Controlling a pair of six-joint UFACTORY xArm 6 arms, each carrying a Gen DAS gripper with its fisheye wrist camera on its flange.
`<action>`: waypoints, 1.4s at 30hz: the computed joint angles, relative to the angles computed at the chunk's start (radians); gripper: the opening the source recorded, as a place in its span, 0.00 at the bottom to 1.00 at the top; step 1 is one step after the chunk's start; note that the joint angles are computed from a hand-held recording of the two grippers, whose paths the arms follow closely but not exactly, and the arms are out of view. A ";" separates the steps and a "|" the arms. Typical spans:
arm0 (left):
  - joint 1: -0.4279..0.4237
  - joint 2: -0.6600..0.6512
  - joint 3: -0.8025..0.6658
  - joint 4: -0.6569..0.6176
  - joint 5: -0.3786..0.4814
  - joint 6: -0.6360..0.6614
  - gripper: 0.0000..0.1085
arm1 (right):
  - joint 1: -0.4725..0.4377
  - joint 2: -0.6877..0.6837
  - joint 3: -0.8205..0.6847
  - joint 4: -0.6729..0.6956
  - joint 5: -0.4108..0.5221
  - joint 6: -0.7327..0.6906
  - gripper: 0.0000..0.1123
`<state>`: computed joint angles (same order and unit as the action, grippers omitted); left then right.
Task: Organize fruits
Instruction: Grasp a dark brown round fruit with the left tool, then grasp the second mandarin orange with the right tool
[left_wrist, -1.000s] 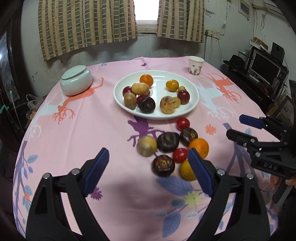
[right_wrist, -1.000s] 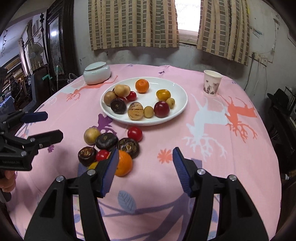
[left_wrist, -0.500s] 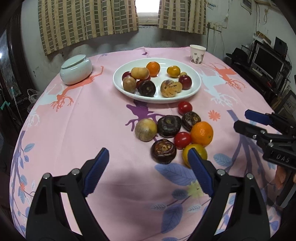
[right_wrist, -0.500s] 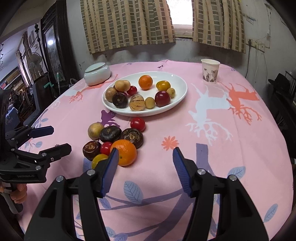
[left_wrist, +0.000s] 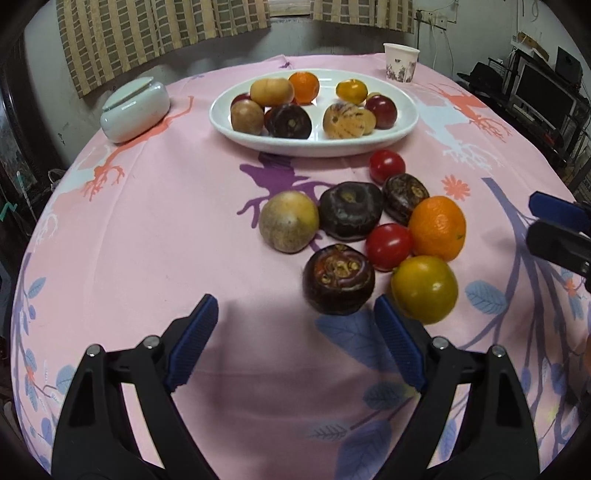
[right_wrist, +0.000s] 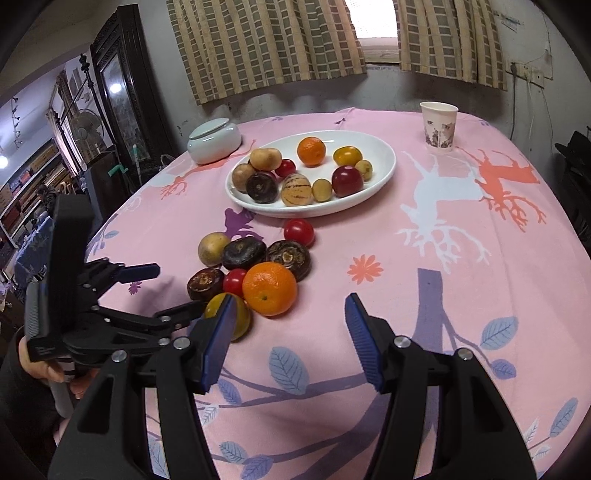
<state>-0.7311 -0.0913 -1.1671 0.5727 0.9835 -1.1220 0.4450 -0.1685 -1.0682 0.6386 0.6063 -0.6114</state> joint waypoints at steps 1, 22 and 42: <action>0.006 0.007 -0.002 -0.007 -0.002 0.004 0.81 | 0.000 -0.001 0.000 0.003 0.001 -0.002 0.54; -0.002 -0.029 0.027 0.004 -0.072 0.030 0.39 | 0.009 0.019 0.003 -0.066 -0.015 0.047 0.54; 0.029 -0.173 0.195 0.011 -0.190 -0.054 0.39 | 0.053 0.175 -0.162 -0.223 0.062 0.272 0.54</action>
<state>-0.7020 -0.2643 -0.9724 0.5834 0.7934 -1.1759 0.4978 0.0069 -1.2304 0.4160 0.6680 -0.3396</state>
